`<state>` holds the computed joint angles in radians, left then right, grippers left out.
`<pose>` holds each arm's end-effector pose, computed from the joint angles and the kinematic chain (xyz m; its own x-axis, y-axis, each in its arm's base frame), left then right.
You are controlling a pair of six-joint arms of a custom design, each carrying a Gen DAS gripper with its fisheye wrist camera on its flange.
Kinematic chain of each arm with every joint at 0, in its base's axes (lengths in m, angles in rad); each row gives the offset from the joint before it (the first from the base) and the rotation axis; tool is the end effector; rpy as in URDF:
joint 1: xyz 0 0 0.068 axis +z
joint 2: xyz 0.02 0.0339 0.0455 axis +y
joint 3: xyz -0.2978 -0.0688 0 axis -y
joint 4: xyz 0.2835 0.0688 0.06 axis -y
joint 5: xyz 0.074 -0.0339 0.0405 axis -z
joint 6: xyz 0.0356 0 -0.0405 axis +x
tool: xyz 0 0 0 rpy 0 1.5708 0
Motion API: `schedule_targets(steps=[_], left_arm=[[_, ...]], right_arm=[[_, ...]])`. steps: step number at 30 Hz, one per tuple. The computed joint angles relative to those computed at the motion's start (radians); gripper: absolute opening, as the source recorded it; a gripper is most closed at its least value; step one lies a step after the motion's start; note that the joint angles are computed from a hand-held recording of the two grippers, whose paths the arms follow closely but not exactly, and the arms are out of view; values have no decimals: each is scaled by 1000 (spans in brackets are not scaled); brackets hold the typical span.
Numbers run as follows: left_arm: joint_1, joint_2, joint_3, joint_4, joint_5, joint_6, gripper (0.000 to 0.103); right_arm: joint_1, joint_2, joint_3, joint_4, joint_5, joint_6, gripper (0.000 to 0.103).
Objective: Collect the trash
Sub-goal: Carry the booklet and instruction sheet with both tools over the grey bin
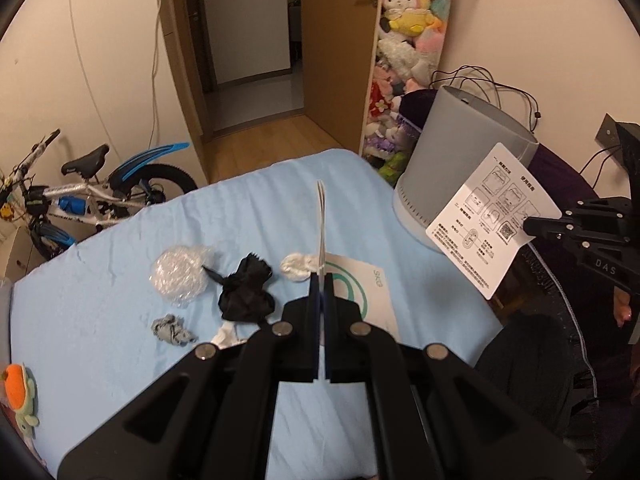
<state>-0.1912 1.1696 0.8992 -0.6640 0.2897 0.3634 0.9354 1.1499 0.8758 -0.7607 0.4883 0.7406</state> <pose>0.2506 -0.0589 0.2828 -0.6140 0.4658 -0.6372 0.6067 0.7949 -0.0035 0.1567 0.1843 0.2757 -0.7603 -0.0270 -0.6491 -0.0754 0.9961 0.0469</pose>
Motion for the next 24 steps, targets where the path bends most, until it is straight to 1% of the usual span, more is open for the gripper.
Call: schedule_targets(steps=[2, 4, 6, 9, 12, 14, 17, 19, 22, 24], left_arm=[[-97, 29, 60, 7, -37, -49, 1], [-185, 69, 130, 17, -65, -92, 1], [-253, 111, 196, 29, -83, -128, 1], [-366, 186, 304, 54, -135, -178, 1], [-460, 281, 427, 61, -179, -211, 1], [-515, 355, 514, 61, -209, -226, 1], [-577, 471, 646, 56, -243, -240, 1], [-608, 540, 724, 55, -262, -240, 2], [-643, 653, 856, 26, -286, -238, 2], [-658, 710, 916, 9, -302, -234, 2]], right_arm=[[-44, -93, 7, -91, 36, -11, 0], [-98, -161, 19, -153, 57, -40, 0], [-177, -223, 37, -204, 68, -94, 0], [-305, -296, 54, -242, 64, -193, 0], [-503, -331, 80, -224, 11, -350, 0], [-594, -337, 98, -217, -25, -411, 0], [-759, -322, 106, -166, -100, -527, 0], [-882, -290, 108, -114, -176, -607, 0], [-1002, -243, 109, -65, -257, -679, 0], [-1040, -208, 103, -33, -274, -707, 0]])
